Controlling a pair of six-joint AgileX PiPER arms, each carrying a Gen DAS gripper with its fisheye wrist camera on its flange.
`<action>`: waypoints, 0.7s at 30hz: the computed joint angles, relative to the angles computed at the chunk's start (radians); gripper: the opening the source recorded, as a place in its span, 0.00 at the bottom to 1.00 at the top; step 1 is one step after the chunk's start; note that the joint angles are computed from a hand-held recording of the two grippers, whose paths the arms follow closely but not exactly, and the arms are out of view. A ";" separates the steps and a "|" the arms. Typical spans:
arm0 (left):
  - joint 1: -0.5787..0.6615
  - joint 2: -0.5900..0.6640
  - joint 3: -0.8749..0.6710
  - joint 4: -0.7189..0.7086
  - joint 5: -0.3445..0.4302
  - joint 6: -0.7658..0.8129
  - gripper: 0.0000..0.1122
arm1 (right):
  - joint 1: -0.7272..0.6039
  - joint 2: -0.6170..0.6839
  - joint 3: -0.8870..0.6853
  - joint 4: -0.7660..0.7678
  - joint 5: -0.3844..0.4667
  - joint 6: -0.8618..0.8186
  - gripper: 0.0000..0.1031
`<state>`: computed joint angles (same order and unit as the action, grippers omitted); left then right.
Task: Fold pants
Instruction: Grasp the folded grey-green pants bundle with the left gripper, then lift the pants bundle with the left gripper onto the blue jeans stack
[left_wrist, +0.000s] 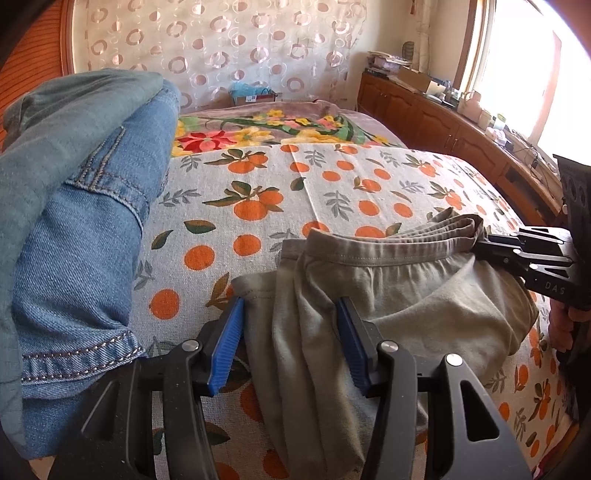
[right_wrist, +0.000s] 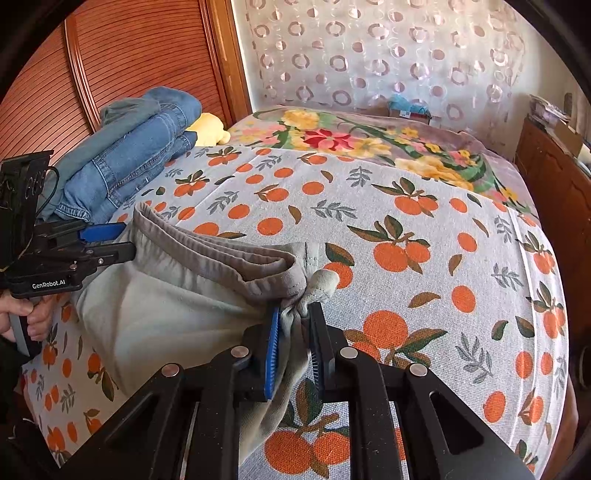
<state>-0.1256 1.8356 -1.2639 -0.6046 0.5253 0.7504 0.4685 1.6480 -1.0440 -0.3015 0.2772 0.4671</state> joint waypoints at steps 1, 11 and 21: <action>-0.003 -0.002 0.004 0.002 -0.007 -0.002 0.46 | -0.001 0.000 0.002 0.006 -0.004 -0.005 0.15; 0.037 -0.030 0.022 -0.168 0.109 0.154 0.11 | -0.005 -0.051 0.074 -0.007 -0.087 0.016 0.14; 0.137 -0.260 0.157 -0.379 0.193 0.345 0.10 | 0.059 -0.177 0.048 -0.291 -0.066 0.257 0.13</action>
